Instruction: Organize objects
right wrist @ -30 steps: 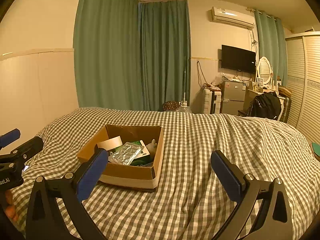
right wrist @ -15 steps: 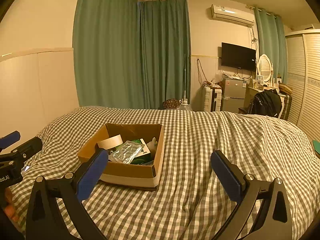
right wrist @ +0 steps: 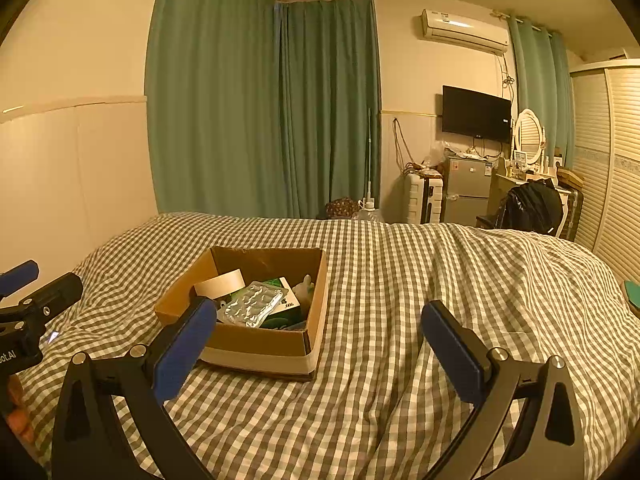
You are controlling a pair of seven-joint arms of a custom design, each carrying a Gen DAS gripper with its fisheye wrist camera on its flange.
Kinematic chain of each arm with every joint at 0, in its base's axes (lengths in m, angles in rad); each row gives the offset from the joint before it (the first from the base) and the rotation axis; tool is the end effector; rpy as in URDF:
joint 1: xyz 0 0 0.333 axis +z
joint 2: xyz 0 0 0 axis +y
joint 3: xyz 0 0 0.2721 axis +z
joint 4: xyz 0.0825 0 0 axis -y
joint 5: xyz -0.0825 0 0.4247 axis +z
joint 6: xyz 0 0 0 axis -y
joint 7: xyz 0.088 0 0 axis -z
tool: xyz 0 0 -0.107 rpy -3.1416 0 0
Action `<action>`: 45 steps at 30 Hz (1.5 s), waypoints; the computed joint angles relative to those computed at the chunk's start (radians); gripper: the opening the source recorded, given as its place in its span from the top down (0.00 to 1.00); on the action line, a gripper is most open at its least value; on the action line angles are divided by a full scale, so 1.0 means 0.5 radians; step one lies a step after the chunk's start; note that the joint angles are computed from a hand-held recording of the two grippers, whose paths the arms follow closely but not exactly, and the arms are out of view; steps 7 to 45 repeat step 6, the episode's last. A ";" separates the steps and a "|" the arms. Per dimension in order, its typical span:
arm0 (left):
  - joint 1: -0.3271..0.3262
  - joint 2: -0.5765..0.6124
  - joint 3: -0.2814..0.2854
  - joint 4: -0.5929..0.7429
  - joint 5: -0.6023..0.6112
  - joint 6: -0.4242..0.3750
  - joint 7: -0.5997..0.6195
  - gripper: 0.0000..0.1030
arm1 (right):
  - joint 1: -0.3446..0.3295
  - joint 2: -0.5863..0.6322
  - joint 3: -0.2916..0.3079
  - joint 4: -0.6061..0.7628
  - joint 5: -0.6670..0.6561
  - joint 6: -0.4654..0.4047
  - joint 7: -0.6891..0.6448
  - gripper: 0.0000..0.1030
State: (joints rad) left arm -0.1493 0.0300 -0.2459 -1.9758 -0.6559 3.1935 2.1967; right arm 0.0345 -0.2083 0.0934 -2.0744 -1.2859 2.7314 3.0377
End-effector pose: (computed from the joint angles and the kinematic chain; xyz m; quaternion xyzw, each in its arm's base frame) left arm 0.6079 -0.1903 0.5225 -0.4801 0.6789 -0.4611 0.3097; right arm 0.5758 0.1137 0.5418 -0.4825 0.6715 -0.4507 0.3364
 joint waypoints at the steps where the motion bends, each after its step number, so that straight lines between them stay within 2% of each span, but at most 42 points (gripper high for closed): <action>1: 0.000 -0.001 -0.001 -0.002 -0.003 0.000 0.005 0.00 | 0.001 -0.002 0.001 -0.003 0.000 -0.003 -0.001 0.00; 6: -0.009 -0.006 0.017 -0.018 0.084 0.010 -0.079 0.00 | 0.005 -0.002 -0.002 -0.007 0.019 -0.004 -0.023 0.00; 45: -0.009 -0.006 0.017 -0.018 0.084 0.010 -0.079 0.00 | 0.005 -0.002 -0.002 -0.007 0.019 -0.004 -0.023 0.00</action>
